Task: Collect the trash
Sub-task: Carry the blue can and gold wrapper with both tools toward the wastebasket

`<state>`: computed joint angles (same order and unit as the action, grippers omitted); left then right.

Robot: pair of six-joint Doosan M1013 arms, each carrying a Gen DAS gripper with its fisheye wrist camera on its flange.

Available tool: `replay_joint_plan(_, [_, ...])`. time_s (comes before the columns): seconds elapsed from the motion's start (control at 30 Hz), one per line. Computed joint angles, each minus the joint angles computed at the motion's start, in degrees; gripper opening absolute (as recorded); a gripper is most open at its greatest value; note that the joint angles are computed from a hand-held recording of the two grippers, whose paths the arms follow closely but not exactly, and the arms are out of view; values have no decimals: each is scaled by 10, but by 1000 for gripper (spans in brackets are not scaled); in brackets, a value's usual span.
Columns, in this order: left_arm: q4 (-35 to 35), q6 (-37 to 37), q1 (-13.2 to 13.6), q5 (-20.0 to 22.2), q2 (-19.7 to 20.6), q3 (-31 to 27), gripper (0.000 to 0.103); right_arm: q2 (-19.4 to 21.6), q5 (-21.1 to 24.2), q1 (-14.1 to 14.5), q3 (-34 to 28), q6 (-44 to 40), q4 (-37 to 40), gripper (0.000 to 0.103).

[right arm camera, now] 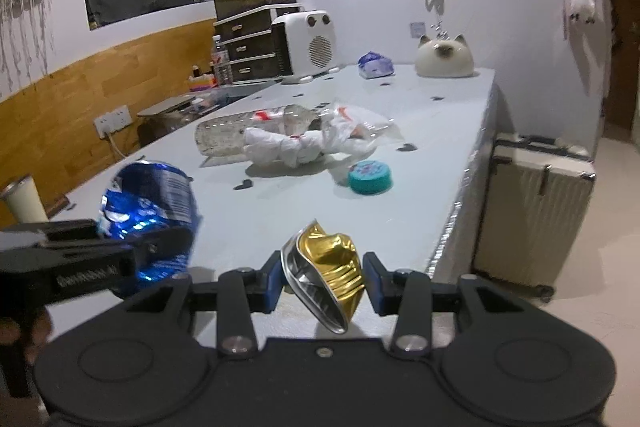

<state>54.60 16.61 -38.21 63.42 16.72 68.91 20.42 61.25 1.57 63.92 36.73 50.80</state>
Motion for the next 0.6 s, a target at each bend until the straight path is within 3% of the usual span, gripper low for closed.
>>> replay_joint_plan(0.27, [9,6,-15,8,8,-18,29,-15,-26,-12,16,-3,-5,43])
replay_joint_plan(0.6, [-6,40,-26,-20,39,-62,29,-29,-55,-42,34,-4,0,43])
